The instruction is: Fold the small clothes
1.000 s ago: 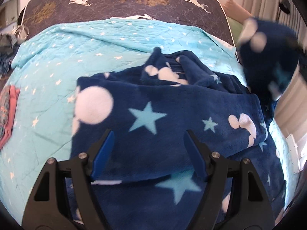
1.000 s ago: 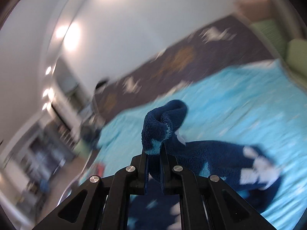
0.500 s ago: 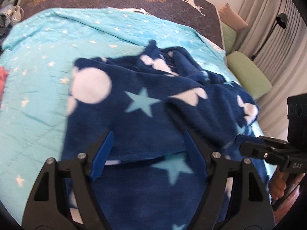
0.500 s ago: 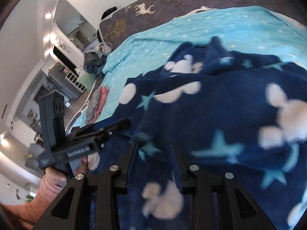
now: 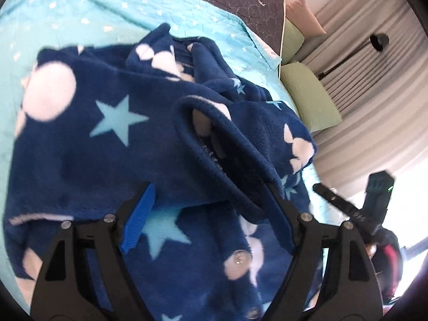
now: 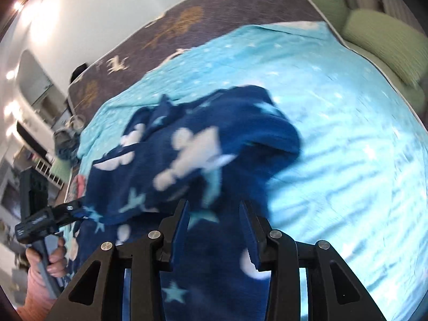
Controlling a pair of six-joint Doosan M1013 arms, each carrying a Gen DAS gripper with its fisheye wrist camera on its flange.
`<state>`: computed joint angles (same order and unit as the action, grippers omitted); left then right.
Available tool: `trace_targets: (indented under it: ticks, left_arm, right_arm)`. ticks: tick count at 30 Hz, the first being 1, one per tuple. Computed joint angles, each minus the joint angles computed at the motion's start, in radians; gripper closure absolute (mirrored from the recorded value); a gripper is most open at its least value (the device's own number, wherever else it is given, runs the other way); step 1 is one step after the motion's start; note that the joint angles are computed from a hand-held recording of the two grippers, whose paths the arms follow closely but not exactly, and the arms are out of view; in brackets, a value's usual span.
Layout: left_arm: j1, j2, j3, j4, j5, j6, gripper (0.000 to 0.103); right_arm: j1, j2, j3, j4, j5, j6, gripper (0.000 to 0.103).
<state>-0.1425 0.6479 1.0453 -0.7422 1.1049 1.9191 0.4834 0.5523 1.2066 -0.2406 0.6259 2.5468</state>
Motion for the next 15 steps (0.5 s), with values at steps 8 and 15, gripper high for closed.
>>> trace_targets:
  ticks: [8, 15]
  left_arm:
    - [-0.003, 0.028, -0.047, -0.049, 0.073, -0.035, 0.022]
    - [-0.004, 0.034, -0.061, -0.063, 0.095, -0.033, 0.017]
  right_arm:
    - [0.003, 0.006, -0.012, -0.079, 0.089, 0.055, 0.061]
    - [-0.004, 0.028, -0.034, -0.056, 0.114, 0.048, 0.06]
